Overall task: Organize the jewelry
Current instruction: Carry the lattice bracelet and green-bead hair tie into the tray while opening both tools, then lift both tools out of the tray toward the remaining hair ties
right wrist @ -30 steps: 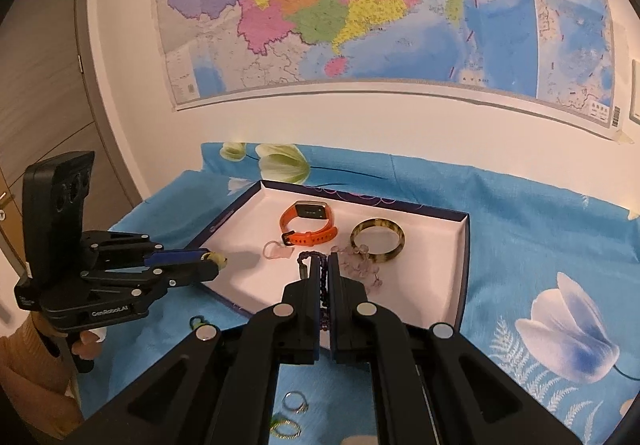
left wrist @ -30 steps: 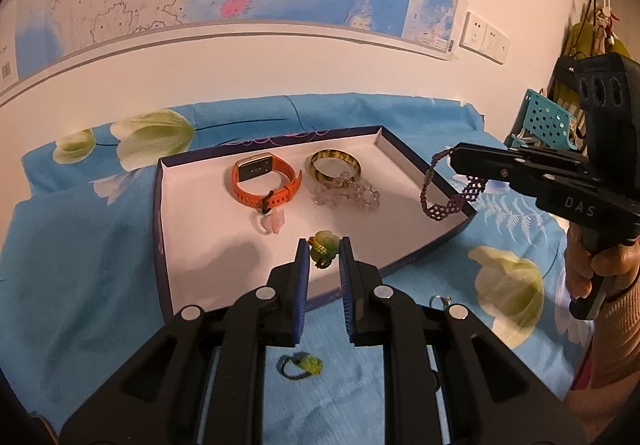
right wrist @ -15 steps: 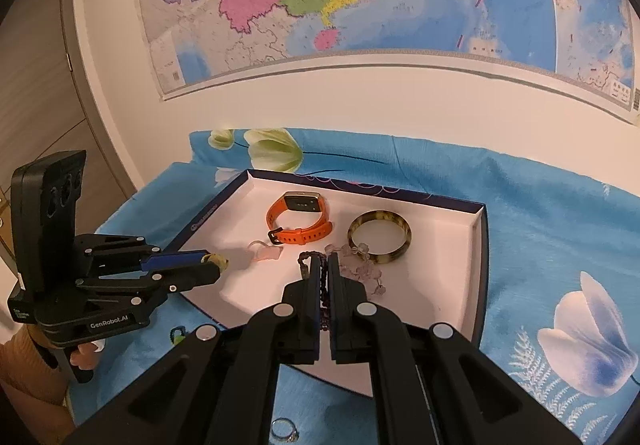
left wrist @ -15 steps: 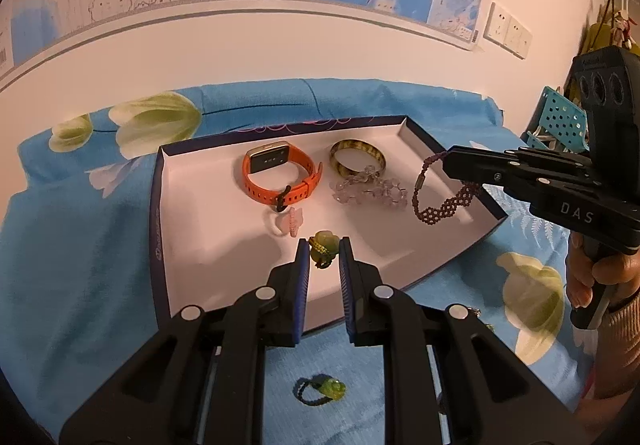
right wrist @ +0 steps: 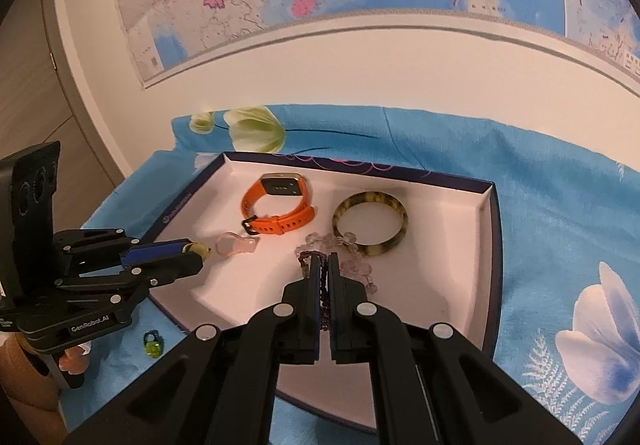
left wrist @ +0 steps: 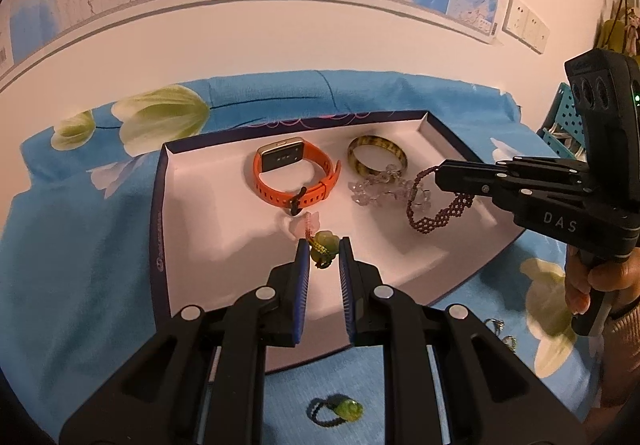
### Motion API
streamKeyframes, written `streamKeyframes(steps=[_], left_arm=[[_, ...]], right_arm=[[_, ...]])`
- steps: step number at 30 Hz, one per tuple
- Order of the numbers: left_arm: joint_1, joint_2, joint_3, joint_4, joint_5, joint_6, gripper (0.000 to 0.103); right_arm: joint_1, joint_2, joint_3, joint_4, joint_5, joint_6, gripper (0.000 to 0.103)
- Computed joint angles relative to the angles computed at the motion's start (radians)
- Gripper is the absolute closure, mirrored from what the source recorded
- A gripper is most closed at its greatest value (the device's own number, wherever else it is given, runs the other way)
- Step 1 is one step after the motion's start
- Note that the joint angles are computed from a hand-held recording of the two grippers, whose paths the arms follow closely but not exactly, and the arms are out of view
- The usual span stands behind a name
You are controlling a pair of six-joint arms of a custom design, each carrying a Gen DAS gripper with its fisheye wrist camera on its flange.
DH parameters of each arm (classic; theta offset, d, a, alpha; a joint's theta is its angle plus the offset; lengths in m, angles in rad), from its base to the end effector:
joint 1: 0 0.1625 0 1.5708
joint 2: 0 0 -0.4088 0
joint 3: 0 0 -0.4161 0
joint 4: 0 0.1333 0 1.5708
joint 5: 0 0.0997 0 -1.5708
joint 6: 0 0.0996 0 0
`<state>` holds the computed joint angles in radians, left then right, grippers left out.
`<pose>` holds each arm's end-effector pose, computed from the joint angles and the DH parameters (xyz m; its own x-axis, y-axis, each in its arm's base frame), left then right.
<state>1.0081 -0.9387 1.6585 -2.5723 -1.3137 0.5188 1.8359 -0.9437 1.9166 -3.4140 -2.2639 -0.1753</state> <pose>-0.2270 -0.6572 0.1532 -0.4890 0.7990 -0.3499 0.8693 0.4794 -0.1203 0.2236 -0.5578 0.1764 -0.8276 0.1572 0.5389 -0.3181 0.6596 -0.6810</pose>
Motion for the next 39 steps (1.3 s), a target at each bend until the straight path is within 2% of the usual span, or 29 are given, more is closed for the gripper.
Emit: streamKeyframes(steps=[18,21,23,28,33,39], left_arm=[[0.006,0.046,-0.036,0.035,0.041,-0.013,0.087],[0.002,0.035,-0.019,0.006,0.044,-0.006,0.080],[-0.001,0.022,-0.007,-0.009,0.041,-0.003,0.078],[-0.005,-0.025,0.031,-0.060,0.030,0.009,0.065],[0.002,-0.097,0.088,-0.084,0.007,0.030,0.063],[0.015,-0.179,0.169,-0.086,-0.002,0.068,0.062]], right_arm=[[-0.032,0.001,-0.007,0.002,-0.014,0.037,0.098],[-0.027,-0.001,0.000,-0.017,-0.022,0.034,0.092],[-0.018,-0.001,0.005,-0.036,-0.031,0.025,0.087],[0.017,-0.012,0.036,-0.081,-0.033,-0.005,0.079],[0.071,-0.023,0.095,-0.098,-0.006,-0.043,0.072],[0.127,-0.026,0.161,-0.049,0.025,-0.039,0.068]])
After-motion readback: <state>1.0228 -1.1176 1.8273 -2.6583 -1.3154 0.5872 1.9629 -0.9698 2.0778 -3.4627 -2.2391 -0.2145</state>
